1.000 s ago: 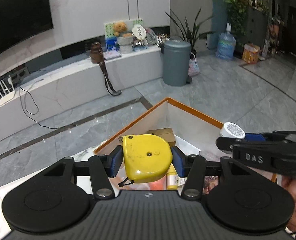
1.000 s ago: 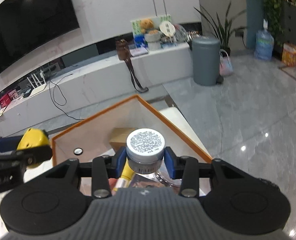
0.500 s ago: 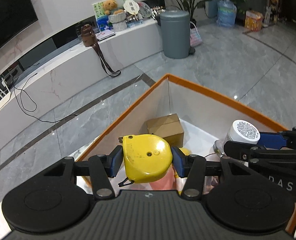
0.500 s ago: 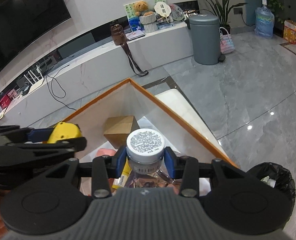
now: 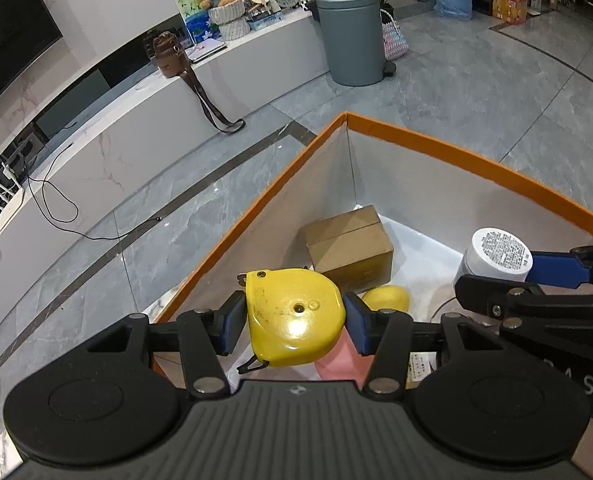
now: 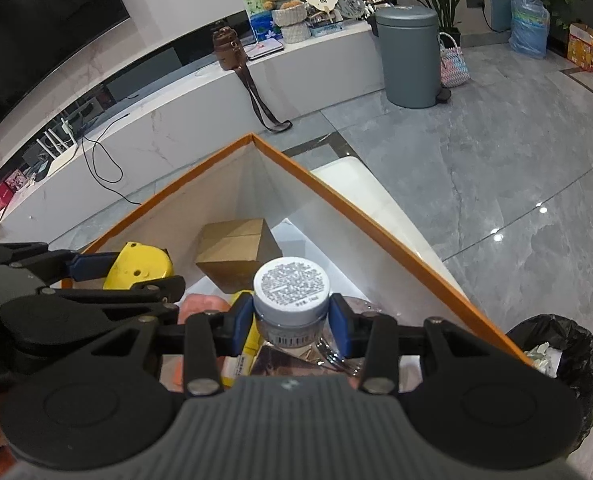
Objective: Organize rigid objects
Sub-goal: 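Lower both held items into the orange box and open both tools, then withdraw both tools from the orange box back over the table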
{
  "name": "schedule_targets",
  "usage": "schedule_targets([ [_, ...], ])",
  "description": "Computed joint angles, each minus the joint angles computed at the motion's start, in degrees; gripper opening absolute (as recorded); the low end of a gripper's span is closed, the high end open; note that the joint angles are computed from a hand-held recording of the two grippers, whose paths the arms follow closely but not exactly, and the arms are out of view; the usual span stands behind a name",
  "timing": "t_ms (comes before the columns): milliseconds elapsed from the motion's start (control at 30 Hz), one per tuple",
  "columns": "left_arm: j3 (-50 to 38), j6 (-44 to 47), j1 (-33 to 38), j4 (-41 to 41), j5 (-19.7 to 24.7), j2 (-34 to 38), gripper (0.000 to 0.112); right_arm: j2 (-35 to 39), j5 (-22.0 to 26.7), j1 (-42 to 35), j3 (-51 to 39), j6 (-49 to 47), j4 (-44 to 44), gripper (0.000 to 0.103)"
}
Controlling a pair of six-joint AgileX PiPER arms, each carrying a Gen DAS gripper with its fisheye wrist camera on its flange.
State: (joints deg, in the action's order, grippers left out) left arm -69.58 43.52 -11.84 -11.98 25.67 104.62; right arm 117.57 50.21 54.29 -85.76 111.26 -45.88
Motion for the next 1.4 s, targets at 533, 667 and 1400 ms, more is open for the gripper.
schedule_targets([
  [533, -0.06, -10.28, -2.29, 11.43, -2.14, 2.49, 0.060, 2.34, -3.59, -3.08, -0.09, -0.55, 2.12, 0.041],
  [667, 0.05, -12.93, -2.87, 14.62, -2.51, 2.80, 0.060, 3.86, -1.96, -3.36, -2.42, -2.43, 3.27, 0.041],
  [1400, 3.41, -10.89, -2.60, 14.35, -3.19, -2.03, 0.073, 4.49, 1.66, -1.38, -6.34, -1.21, 1.75, 0.048],
])
